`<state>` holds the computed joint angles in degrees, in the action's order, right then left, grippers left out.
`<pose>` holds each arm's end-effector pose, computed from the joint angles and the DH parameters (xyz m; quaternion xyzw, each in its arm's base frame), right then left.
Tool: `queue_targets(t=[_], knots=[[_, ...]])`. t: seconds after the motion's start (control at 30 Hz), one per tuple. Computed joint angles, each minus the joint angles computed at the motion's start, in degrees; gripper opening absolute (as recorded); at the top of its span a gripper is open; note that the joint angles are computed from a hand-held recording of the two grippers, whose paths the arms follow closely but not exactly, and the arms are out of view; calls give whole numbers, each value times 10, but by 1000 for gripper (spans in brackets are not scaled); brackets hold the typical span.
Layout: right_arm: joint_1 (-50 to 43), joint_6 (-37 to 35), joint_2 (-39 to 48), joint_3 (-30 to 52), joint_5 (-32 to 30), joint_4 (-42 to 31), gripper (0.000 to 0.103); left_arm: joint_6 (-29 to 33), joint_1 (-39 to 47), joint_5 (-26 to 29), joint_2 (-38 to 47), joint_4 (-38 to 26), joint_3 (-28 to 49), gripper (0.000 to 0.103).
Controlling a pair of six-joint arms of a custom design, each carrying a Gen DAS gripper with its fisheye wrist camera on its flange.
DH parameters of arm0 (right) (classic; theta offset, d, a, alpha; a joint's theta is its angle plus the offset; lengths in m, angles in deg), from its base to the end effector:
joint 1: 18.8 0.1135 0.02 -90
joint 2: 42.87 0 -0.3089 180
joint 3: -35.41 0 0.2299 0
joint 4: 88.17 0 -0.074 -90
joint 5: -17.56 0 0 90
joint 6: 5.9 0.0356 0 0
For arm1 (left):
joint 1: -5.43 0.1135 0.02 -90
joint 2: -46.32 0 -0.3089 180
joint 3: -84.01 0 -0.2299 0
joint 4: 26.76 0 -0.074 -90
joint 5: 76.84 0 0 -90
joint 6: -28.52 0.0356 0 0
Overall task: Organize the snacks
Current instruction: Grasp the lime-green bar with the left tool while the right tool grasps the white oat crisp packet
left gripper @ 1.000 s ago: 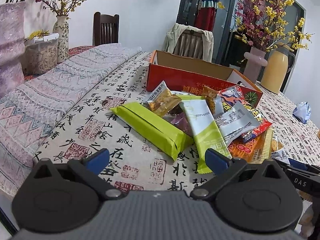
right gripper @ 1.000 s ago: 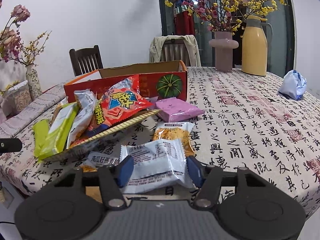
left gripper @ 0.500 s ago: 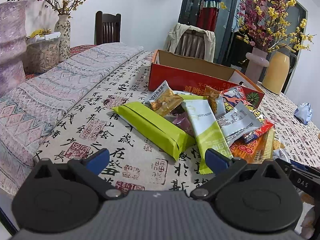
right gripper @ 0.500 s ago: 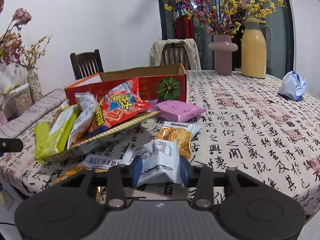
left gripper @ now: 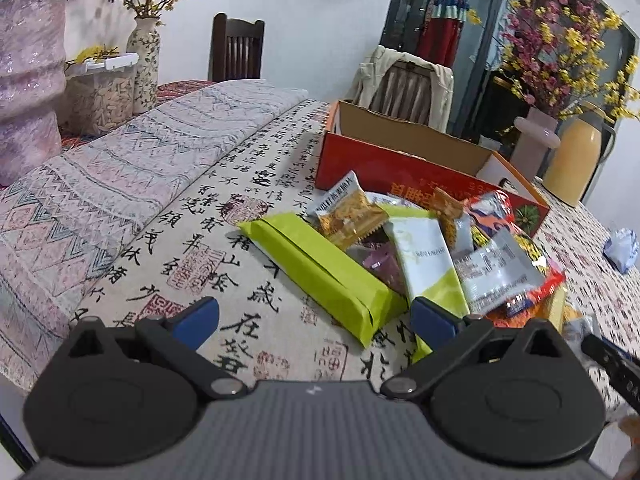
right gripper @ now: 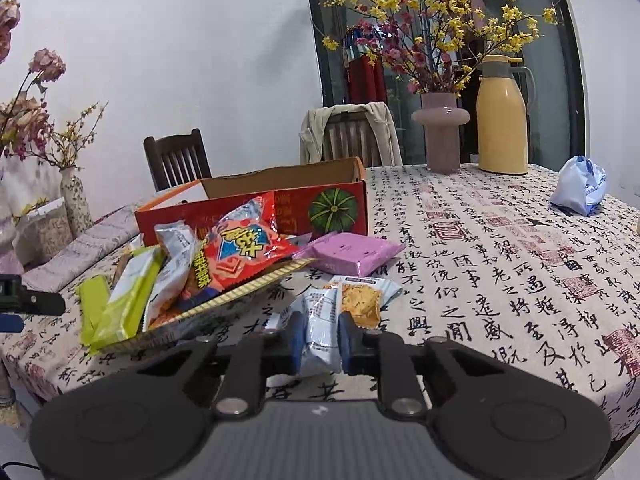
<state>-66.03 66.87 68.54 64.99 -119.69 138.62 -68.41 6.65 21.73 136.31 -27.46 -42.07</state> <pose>0.1861 -0.1627 0.1172 0.0318 0.8330 0.0753 0.5472 0.2933 0.0009 0.2217 -0.0300 0.8917 -0.0890 0.4429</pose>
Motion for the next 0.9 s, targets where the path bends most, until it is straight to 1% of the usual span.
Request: queue_targets(t=[0.17, 0.3, 0.43, 0.57, 0.77, 0.9], knots=[[-8, 11, 5, 8, -4, 6, 17, -21, -12, -38, 30, -23, 46, 103], [-8, 14, 12, 20, -3, -1, 18, -49, -23, -72, 74, -63, 103, 103], [-3, 12, 25, 30, -2, -9, 18, -71, -29, -84, 117, -104, 158, 103], [-3, 12, 33, 35, -6, -11, 18, -79, -45, -124, 154, -129, 198, 103], [-4, 10, 40, 42, -13, -19, 18, -70, -43, -122, 158, -109, 185, 103], [-4, 9, 44, 43, -17, -19, 18, -58, -34, -116, 157, -125, 192, 103]])
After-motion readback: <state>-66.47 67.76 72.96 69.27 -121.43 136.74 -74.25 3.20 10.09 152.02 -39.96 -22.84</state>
